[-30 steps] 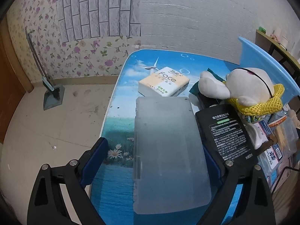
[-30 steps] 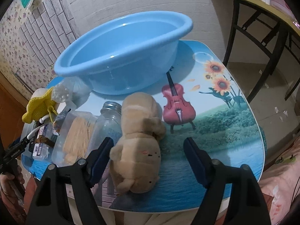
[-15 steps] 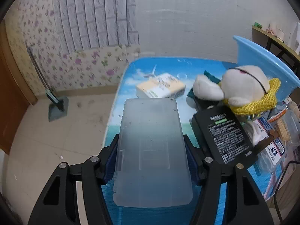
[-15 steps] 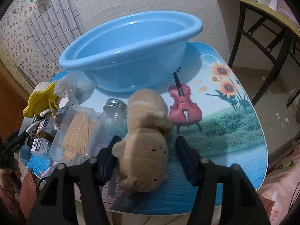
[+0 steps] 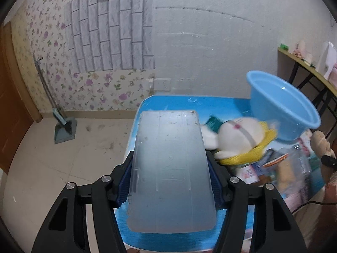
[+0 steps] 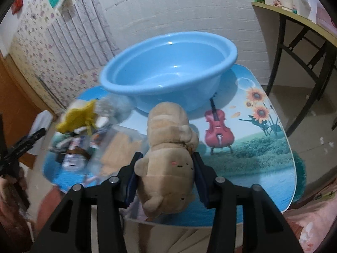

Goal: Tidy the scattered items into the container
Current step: 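Drop the clear case with the left gripper while the right drops the tan plush into the basin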

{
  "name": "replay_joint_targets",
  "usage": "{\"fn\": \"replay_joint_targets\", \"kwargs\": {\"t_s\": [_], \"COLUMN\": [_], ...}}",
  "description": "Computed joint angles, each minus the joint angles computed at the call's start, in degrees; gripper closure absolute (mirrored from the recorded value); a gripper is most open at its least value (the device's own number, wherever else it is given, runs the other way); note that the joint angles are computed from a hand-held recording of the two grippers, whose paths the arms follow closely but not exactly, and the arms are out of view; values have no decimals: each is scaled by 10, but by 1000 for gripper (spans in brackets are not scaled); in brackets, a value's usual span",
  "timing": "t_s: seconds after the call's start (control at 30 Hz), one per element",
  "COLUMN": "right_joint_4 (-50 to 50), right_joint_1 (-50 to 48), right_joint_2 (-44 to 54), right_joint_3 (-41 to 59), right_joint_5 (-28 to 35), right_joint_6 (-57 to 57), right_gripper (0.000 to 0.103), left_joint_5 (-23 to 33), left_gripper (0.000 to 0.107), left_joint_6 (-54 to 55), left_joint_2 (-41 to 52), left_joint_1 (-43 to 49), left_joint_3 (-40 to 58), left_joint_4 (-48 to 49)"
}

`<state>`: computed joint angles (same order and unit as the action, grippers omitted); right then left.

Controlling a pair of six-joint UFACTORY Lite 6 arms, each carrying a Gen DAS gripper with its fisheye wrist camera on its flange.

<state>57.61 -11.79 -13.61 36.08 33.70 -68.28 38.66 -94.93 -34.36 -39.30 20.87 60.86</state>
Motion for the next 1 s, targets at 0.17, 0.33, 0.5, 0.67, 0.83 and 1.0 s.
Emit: {"fn": "replay_joint_targets", "kwargs": {"t_s": [0.17,0.33,0.5,0.67,0.83,1.0], "right_joint_4": [6,36,64,102,136,169], "right_joint_1": [-20,-29,-31,-32,-24,-19], "right_joint_2": [-57,-21,48,105,169,224], "right_joint_3": [5,51,114,164,211,251], "right_joint_5": [46,56,47,49,50,55], "right_joint_6": [-12,-37,-46,-75,-108,-139], "right_gripper": [57,57,57,57,57,57], "left_joint_5": [20,-10,-56,-73,-83,-87], "left_gripper": [45,45,45,45,45,45], "left_joint_6": [-8,-1,12,77,170,264], "left_joint_2": [78,197,326,449,559,641], "left_joint_1": [-61,-60,-65,-76,-72,-56], "left_joint_3": [102,225,349,483,608,704], "left_joint_4": [5,31,31,-12,-78,-158]}}
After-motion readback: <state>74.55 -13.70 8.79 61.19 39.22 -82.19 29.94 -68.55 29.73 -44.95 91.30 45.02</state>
